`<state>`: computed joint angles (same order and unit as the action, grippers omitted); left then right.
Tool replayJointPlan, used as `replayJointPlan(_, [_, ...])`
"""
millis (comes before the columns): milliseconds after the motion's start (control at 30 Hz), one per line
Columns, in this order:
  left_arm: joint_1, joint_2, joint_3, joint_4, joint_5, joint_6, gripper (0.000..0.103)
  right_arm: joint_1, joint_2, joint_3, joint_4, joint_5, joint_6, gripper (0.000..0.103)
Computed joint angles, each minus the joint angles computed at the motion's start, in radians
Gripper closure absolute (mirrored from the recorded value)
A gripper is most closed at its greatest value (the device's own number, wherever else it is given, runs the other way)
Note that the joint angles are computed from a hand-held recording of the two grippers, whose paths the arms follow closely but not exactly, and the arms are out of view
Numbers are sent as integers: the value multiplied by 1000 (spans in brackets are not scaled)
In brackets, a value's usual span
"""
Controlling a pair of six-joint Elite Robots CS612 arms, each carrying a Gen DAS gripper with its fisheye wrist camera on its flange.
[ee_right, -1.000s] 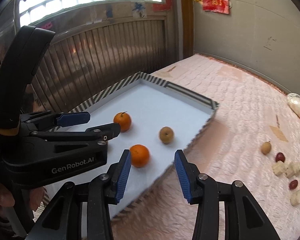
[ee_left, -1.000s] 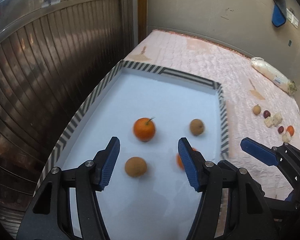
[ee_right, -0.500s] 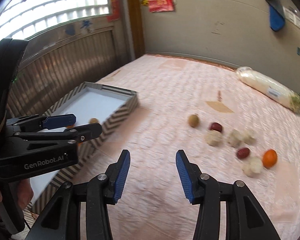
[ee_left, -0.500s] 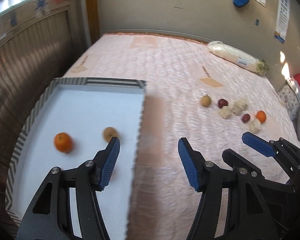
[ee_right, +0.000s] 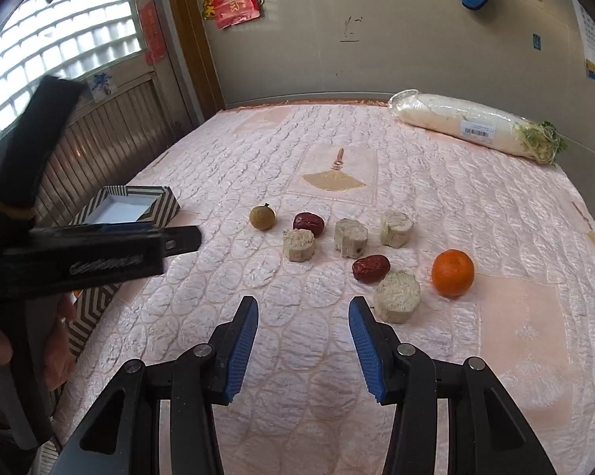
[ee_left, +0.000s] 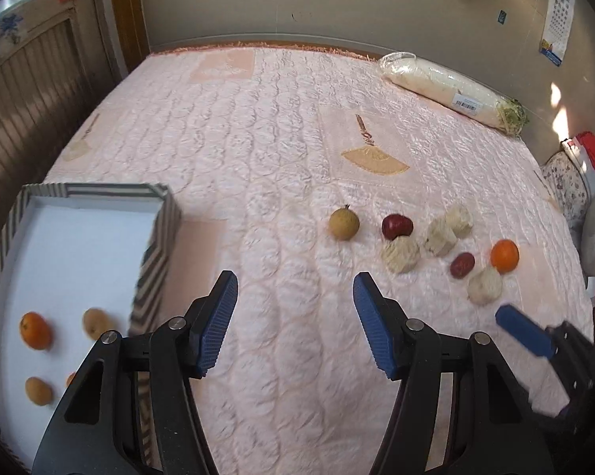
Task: Organize fruits
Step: 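Move both open tools back to the fruit pile, then grasp a small brown pear with the left tool while the right tool grasps a white yam slice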
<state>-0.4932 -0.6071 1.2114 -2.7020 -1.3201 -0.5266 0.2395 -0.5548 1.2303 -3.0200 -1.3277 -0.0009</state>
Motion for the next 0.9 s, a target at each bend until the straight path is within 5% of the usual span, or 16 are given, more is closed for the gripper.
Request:
replayJointPlan(233, [17, 80, -158, 143, -48, 12, 42, -3, 18, -31, 30, 33, -28, 57])
replayJointPlan(600, [28, 134, -257, 202, -86, -16, 42, -4, 40, -75, 66, 48, -40, 57])
replayJointPlan(633, [27, 135, -256, 194, -76, -16, 45, -4, 42, -78, 69, 49, -41, 57])
replayJointPlan(700, [27, 136, -257, 192, -77, -14, 75, -4, 45, -83, 73, 54, -43, 57])
replayJointPlan(733, [28, 135, -257, 194, -76, -19, 81, -3, 47, -87, 75, 54, -45, 57])
replayJointPlan(900, [31, 126, -239, 176, -81, -19, 80, 3, 64, -121, 89, 44, -56, 57])
